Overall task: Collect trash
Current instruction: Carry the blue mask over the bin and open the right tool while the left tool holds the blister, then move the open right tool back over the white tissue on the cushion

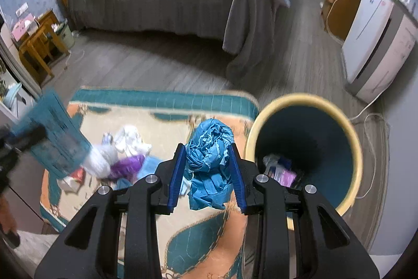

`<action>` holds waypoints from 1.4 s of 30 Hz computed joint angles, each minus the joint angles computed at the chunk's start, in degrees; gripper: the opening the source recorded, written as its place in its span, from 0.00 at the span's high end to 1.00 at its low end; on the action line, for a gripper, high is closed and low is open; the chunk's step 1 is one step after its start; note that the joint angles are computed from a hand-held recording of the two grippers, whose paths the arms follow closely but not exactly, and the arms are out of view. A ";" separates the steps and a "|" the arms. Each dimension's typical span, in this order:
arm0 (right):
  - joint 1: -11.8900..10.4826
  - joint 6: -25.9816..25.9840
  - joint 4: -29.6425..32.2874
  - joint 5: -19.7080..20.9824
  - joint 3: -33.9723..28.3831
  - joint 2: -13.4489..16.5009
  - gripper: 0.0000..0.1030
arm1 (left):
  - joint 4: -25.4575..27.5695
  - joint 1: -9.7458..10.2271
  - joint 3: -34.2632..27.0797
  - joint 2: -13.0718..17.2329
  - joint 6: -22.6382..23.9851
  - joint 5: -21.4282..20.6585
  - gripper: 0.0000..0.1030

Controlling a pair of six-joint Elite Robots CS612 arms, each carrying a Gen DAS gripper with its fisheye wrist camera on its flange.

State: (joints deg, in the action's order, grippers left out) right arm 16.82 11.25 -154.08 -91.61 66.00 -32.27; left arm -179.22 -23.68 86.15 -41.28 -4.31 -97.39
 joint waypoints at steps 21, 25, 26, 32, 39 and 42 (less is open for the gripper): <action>1.30 -2.89 13.29 5.88 -6.73 4.36 0.39 | 5.50 0.21 0.71 -0.14 4.34 2.92 0.89; 2.03 -1.65 13.94 6.91 -8.97 5.38 0.39 | 7.94 0.58 1.41 0.12 5.39 6.50 0.89; 2.42 -1.61 14.50 7.12 -10.08 5.91 0.39 | 8.41 0.77 1.62 0.16 5.38 7.24 0.89; 4.64 -2.99 19.54 6.47 -17.30 9.46 0.39 | 9.65 2.31 3.01 0.10 4.43 9.22 0.89; 6.33 0.54 23.12 5.64 -26.27 14.37 0.40 | 9.29 4.18 4.04 0.00 3.06 9.83 0.89; 6.65 2.06 26.31 6.86 -30.67 16.82 0.42 | 9.28 4.57 4.00 0.13 3.74 10.74 0.89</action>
